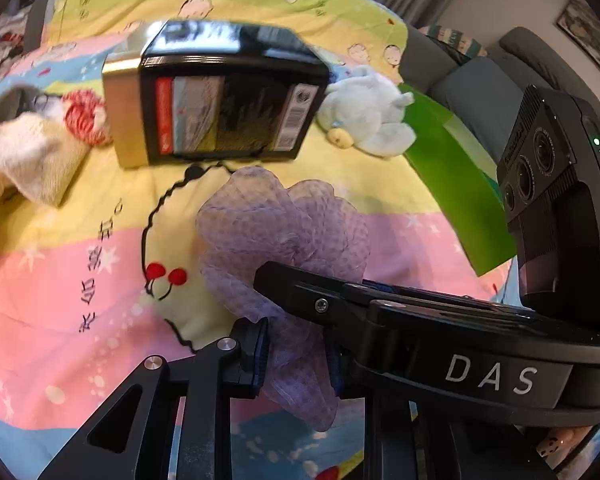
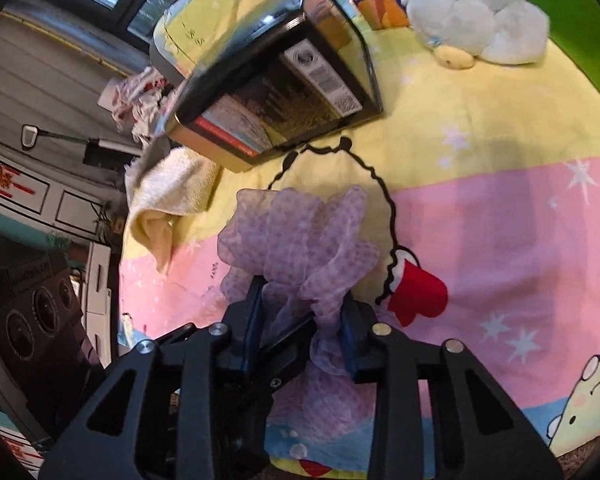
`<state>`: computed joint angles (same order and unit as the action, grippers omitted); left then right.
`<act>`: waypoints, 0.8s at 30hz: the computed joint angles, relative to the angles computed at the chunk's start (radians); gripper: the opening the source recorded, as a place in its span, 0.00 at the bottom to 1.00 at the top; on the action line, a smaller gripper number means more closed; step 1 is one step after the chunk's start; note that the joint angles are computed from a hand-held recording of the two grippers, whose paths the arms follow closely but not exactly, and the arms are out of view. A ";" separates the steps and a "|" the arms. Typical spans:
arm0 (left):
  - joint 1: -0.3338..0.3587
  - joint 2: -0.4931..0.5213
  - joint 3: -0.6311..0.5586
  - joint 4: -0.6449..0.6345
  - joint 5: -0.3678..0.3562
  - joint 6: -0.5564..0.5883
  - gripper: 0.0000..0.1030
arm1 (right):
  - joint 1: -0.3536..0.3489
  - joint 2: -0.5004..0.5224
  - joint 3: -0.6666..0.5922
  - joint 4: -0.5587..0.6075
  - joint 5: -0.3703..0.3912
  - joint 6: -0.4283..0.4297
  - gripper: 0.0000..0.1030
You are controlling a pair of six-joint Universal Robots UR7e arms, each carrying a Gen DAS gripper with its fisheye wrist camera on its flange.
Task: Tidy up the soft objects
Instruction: 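Grasp the lilac bath puff with the right gripper and lift it, then carry the bath puff with the right gripper over the green box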
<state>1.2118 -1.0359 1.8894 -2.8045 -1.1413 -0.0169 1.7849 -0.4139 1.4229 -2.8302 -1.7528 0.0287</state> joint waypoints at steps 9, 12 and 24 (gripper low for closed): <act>-0.072 -0.011 0.024 -0.088 0.029 0.059 0.23 | 0.028 -0.074 0.103 -0.171 -0.006 -0.038 0.32; -0.094 -0.010 0.026 -0.117 0.036 0.084 0.23 | 0.038 -0.090 0.128 -0.223 -0.009 -0.048 0.32; -0.125 0.042 -0.036 -0.205 -0.031 0.197 0.23 | 0.064 -0.133 0.149 -0.364 -0.087 -0.112 0.31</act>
<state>1.0870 -0.9935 1.8538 -3.0098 -1.1727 0.1797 1.8484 -0.5472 1.5722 -3.1946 -1.8395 -0.0836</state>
